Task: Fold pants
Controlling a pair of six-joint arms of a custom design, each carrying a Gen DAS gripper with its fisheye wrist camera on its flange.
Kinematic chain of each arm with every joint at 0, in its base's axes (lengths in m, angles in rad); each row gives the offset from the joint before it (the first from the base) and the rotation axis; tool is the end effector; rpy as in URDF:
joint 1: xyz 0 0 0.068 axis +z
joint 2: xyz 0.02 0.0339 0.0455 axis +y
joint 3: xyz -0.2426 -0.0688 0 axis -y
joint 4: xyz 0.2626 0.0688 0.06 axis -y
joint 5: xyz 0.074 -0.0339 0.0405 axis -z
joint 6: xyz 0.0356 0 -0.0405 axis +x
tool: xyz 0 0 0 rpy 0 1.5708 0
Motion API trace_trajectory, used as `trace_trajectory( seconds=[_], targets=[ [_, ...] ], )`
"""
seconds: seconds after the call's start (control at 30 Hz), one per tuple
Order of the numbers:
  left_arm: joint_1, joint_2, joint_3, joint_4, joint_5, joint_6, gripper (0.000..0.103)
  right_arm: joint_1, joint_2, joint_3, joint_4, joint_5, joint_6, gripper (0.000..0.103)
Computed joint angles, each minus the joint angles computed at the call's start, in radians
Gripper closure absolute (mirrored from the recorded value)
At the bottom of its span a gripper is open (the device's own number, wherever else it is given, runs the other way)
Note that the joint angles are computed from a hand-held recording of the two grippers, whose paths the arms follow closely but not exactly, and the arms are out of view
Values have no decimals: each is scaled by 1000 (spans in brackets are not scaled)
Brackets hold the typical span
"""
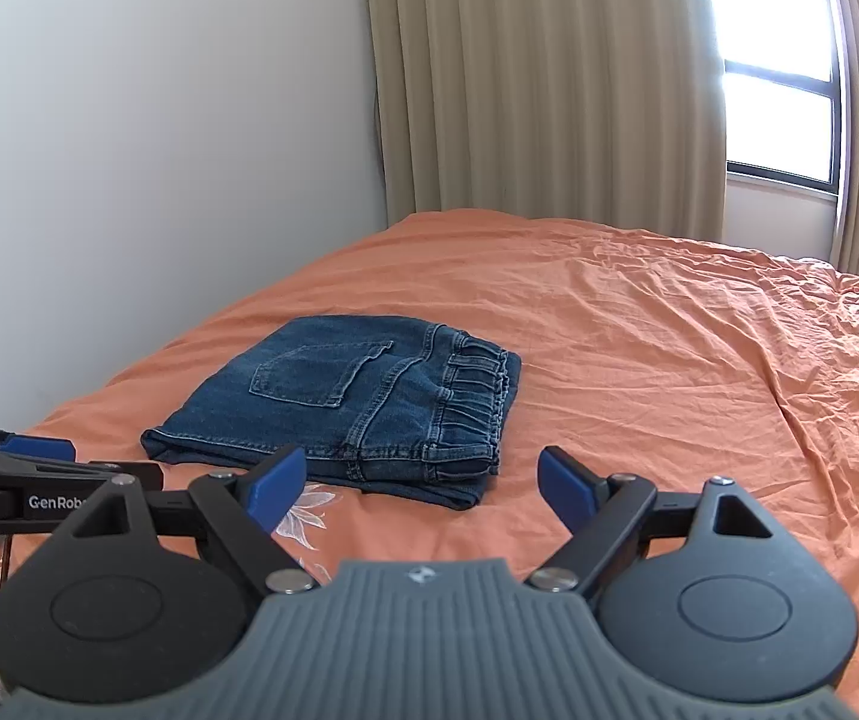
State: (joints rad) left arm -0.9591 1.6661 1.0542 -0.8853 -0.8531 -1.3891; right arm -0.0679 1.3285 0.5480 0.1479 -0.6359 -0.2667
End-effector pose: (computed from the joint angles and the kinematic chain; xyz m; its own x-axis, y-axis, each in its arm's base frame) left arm 0.1940 -0.2299 0.1561 -0.6017 -0.2685 -0.7522 -0.4717 0.8795 0.0634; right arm 0.2742 0.0025 0.1462 -0.4575 -0.1814 -0.8705 -0.5638 0.8162 0.1262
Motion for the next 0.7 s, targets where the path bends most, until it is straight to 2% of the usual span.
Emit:
trace_trajectory(
  seconds=[0.7],
  targets=[
    [-5,-2,6,-15,1,-3,20,-3,-23,-1,-29,-10,0,22]
  ],
)
